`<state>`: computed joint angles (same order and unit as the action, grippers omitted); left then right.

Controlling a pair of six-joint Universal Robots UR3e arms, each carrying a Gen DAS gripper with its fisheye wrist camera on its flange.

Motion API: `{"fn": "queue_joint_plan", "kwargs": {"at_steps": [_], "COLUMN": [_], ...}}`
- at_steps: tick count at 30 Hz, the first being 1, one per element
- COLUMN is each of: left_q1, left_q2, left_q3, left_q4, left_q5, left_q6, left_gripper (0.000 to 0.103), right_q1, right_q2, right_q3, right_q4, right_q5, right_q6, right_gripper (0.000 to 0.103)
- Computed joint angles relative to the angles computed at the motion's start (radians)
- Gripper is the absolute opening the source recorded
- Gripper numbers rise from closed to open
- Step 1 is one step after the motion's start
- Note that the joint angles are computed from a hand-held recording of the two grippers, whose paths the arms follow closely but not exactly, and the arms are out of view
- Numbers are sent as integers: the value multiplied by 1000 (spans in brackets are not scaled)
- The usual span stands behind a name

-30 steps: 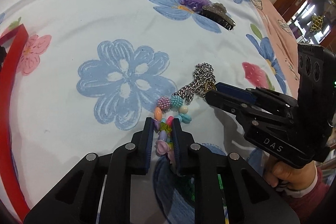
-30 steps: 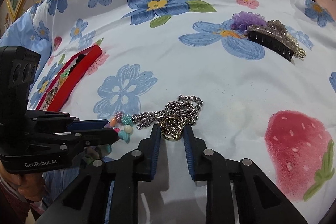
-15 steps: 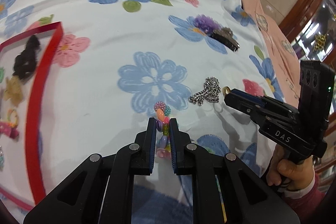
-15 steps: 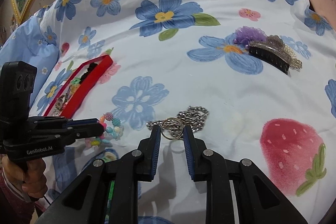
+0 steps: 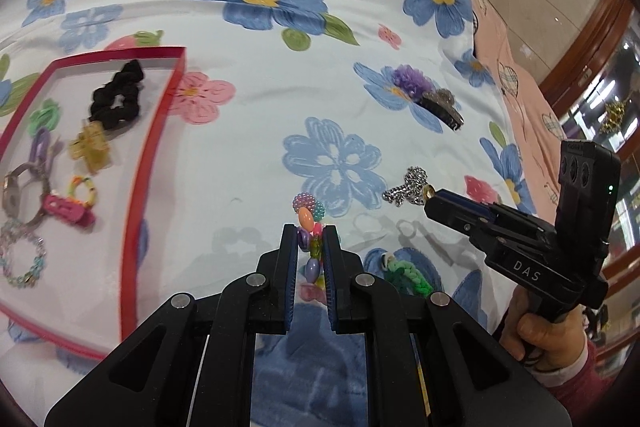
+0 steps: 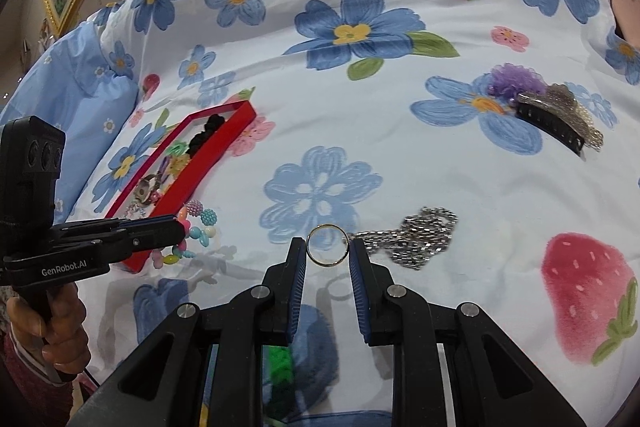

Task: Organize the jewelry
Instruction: 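Carry the pastel bead bracelet and gold ring into the red box lid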

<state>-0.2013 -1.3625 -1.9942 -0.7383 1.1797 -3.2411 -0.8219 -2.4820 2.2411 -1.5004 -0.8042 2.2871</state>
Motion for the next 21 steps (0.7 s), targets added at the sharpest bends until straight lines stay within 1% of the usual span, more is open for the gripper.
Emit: {"fn": "queue_joint_plan", "kwargs": {"at_steps": [4, 9, 15, 18, 21], "left_q1": [49, 114, 223, 297, 398], "left_q2": [69, 159, 283, 354, 437], "left_q3": [-37, -82, -127, -146, -157], "left_q4": [-26, -71, -163, -232, -329], "left_q5": [-19, -45, -89, -118, -158], "left_q6": [12, 37, 94, 134, 194], "left_gripper": [11, 11, 11, 10, 11], "right_q1": [34, 105, 247, 333, 424], "right_q2": [0, 19, 92, 143, 207], "right_q3": [-6, -4, 6, 7, 1], "right_q4": [-13, -75, -247, -351, -461], "right_q5": [3, -1, -23, -38, -57], "right_q6": [23, 80, 210, 285, 362], "right_gripper": [22, 22, 22, 22, 22]}}
